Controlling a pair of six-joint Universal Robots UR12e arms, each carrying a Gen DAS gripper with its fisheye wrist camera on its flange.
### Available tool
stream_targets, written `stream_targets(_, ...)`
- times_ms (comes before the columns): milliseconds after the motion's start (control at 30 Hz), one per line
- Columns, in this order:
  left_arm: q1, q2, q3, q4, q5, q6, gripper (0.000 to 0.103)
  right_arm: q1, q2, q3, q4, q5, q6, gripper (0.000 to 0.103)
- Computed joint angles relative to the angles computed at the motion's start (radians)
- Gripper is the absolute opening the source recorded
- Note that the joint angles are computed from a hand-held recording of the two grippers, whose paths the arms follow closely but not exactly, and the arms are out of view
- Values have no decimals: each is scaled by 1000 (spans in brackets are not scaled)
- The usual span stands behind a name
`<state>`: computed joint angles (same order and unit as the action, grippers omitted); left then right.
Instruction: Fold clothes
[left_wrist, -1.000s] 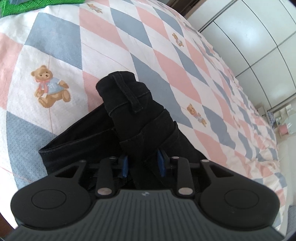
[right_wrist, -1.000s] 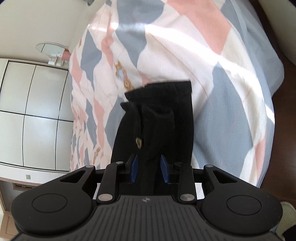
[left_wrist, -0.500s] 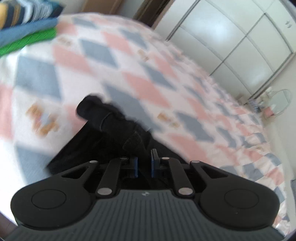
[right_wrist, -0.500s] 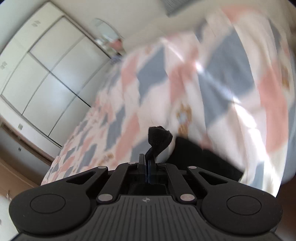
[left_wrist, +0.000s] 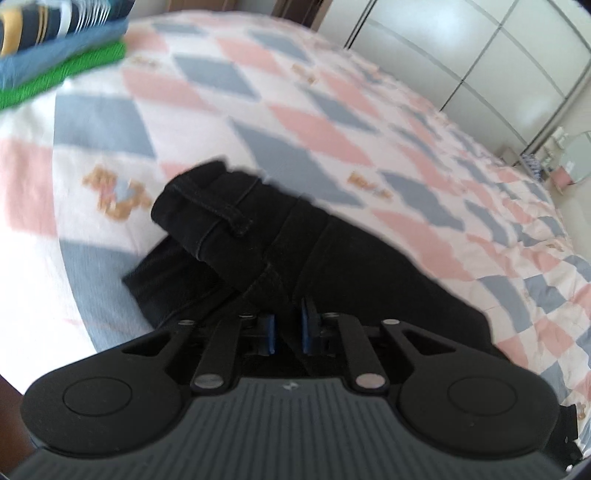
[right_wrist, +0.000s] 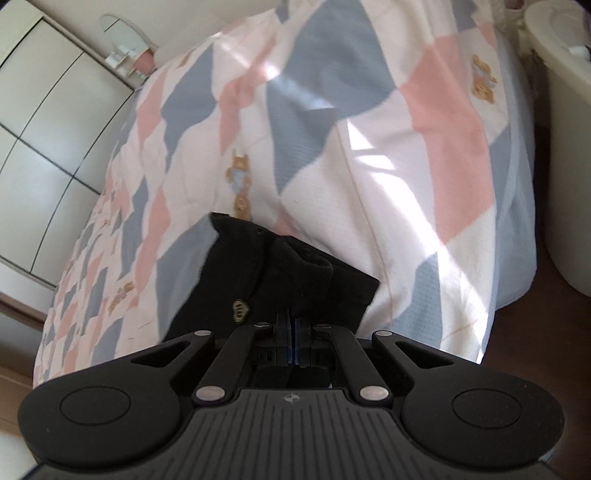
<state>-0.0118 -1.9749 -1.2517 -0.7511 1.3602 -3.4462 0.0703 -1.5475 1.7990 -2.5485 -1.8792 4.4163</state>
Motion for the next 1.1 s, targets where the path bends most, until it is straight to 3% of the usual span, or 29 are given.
stream_targets(100,-6,19,-15,48,5,35,10,-3,-4,-9,-22,-1,-59,1)
stream_targets(200,-10,19,-25,-5,25,57,10,-9,-12,-5,-21,-3,-70,0)
stream_targets(300,-7,8,-40,-73,35,21,11,-11,-11,0,18,3,-67,0)
stream_targets(367,-7,12,-54,-36,33,-5,10,-8,-7,2,49,3,-39,0)
stream_targets(433,-6,22,-69,9,23,-1,10,2,-6,6,27,-27,-5,0)
stream_targets(567,0,25,-79,-6,15,24,11,32,-7,4,-24,-113,-84,0)
stream_targets(700,-6,14,-72,-19,36,33,11,40,-16,16,73,-105,-1,0)
stream_targets(800,-8,11,-50,-63,44,87,15,40,2,4,134,-103,-23,2)
stream_targets(867,-7,20,-41,-104,50,147,17,28,13,-12,168,-77,17,11)
stream_targets(933,-8,35,-36,-148,78,199,18,27,22,-48,241,-76,-6,17)
stream_targets(967,-9,43,-34,-165,99,214,19,32,29,-73,296,-92,-38,31)
stream_targets(1000,-10,50,-31,-181,118,225,18,49,41,-110,387,-149,-51,44)
stream_targets(1033,-13,57,-28,-190,139,233,17,68,55,-149,485,-216,-56,68)
stream_targets(1100,-19,67,-24,-156,166,260,14,104,85,-224,677,-342,-51,71)
